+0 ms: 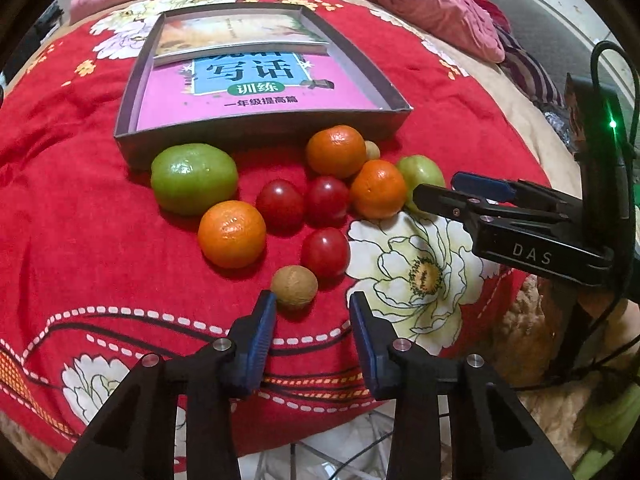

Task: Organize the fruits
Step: 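Grasp the small brown round fruit with the left tool while the right tool grasps a green guava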

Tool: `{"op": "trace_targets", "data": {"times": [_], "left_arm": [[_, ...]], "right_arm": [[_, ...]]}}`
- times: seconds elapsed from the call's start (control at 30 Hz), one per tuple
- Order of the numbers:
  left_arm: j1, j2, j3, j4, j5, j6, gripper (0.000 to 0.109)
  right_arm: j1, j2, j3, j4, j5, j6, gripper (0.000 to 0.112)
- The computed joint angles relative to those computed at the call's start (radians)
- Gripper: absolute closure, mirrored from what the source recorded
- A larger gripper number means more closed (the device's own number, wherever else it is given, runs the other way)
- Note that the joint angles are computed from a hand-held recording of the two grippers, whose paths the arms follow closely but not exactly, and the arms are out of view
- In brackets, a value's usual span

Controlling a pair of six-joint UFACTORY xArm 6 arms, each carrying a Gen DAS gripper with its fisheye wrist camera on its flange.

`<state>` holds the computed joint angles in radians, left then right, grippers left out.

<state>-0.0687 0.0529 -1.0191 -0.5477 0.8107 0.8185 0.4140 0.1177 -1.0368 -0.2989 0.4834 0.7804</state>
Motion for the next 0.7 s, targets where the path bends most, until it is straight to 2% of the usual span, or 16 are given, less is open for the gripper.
{"op": "trace_targets", "data": {"times": [0.43, 0.7], "left_arm": [[0.003, 0.051, -0.039, 0.019, -0.008, -0.024, 0.076], [-0.006, 0.065, -0.046, 0.018, -0.02, -0.023, 0.081]], "right_arm": [[-0.012, 0.039, -0.012, 0.191, -0.062, -0.162, 0.072], [-0.011, 0.037, -0.001, 0.183, -0.086, -0.16, 0.072]]}}
